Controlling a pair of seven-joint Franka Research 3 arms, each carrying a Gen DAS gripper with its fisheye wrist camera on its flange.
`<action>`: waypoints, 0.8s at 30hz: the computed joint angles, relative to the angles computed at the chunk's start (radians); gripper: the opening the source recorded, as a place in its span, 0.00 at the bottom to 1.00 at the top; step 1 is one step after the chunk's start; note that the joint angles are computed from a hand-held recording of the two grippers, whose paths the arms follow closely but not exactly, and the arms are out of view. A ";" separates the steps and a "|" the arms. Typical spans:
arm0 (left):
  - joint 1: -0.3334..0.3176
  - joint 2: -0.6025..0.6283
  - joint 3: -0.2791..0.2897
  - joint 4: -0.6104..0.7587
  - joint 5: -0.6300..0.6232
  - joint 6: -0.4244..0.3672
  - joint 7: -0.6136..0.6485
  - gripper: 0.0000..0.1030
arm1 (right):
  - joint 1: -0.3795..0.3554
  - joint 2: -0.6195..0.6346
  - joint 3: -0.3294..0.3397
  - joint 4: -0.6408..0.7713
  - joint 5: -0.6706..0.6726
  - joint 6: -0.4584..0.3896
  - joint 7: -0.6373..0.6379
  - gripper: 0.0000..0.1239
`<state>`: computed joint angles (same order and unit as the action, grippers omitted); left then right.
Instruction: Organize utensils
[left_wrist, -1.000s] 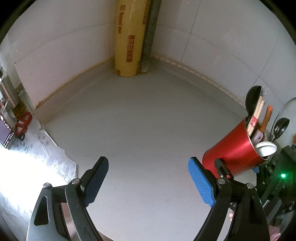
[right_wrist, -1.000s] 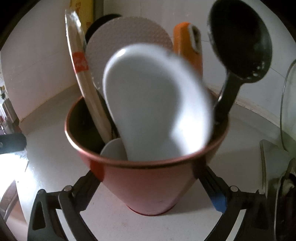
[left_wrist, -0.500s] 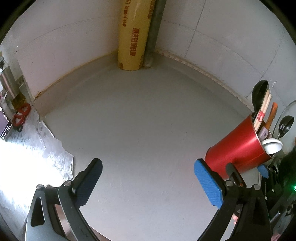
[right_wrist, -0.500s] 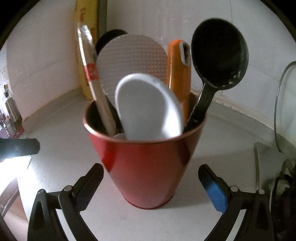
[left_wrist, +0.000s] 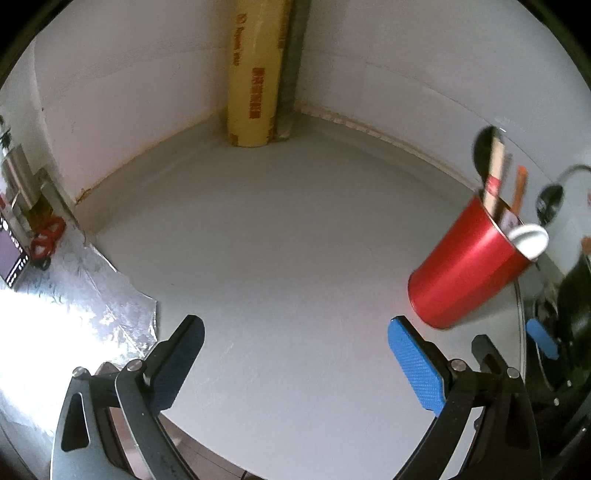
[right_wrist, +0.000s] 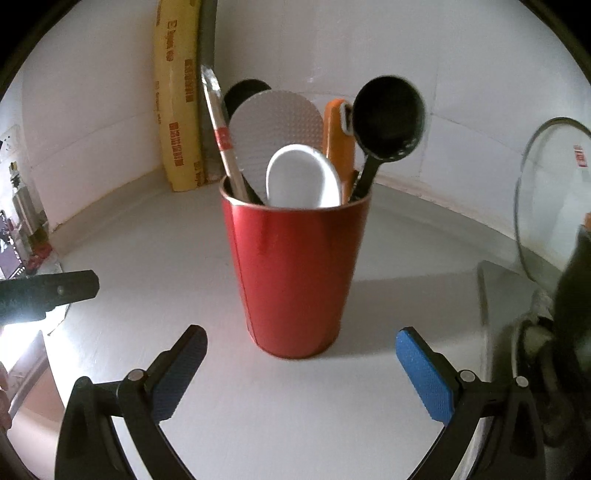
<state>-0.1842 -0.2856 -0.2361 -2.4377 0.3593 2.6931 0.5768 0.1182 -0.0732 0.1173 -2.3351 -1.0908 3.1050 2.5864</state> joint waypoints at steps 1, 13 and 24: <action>-0.008 -0.017 0.004 -0.014 -0.003 0.003 0.018 0.97 | -0.001 -0.021 0.006 -0.013 -0.015 -0.017 0.030 0.83; -0.092 -0.256 0.051 -0.204 -0.098 0.029 0.222 0.97 | -0.040 -0.333 0.224 -0.216 0.079 -0.230 0.241 0.83; -0.116 -0.371 0.058 -0.294 -0.151 0.041 0.299 0.97 | -0.041 -0.502 0.348 -0.303 0.237 -0.354 0.250 0.83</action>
<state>-0.3003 -0.6561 -0.1783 -2.7320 0.2085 2.7342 0.8756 0.0768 -0.5756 0.4650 -2.6380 -0.8535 2.7510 2.8359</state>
